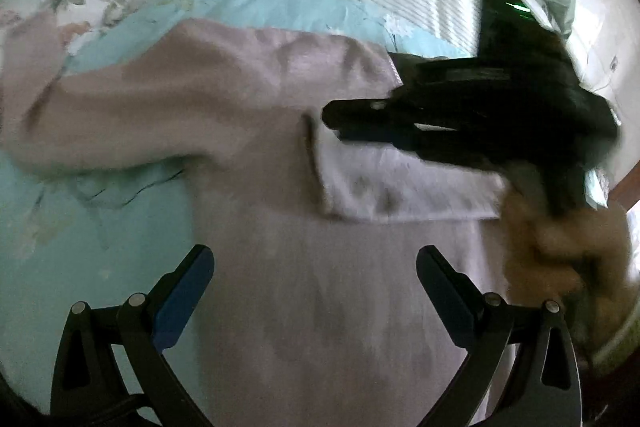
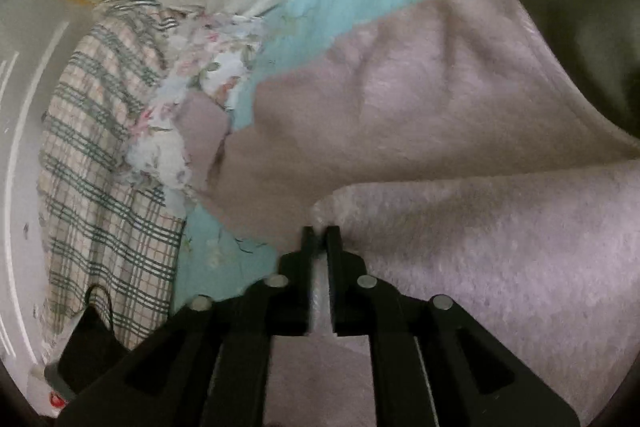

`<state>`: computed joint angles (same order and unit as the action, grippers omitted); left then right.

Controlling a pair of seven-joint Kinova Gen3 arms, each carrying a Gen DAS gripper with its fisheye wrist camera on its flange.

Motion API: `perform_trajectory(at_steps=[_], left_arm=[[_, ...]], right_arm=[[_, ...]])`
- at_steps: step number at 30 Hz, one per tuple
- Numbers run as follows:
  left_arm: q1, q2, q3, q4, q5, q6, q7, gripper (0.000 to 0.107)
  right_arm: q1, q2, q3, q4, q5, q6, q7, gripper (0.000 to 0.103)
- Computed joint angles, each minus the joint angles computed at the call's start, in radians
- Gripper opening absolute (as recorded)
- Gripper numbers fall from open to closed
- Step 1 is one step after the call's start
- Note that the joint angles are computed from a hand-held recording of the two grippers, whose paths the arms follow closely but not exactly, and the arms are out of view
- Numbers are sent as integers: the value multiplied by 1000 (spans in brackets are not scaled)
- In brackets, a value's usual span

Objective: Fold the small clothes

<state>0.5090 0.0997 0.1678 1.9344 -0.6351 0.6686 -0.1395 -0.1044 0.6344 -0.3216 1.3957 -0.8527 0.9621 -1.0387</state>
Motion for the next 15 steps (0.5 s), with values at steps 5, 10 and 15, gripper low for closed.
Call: perform_trajectory(at_steps=[5,10,15], left_arm=[[-78,76,-39,-53,154,-104,-195,93],[-199,112,33,-72,276,-208,-360,40],[-74,108,-53,-92,132,-152,-244,5]], right_arm=[[210,-138,-143,181,-88,-78,146,49],[442,-351,-144,413,-273,-65,349,49],[573,-462,-53,580,-398,-76,536,49]])
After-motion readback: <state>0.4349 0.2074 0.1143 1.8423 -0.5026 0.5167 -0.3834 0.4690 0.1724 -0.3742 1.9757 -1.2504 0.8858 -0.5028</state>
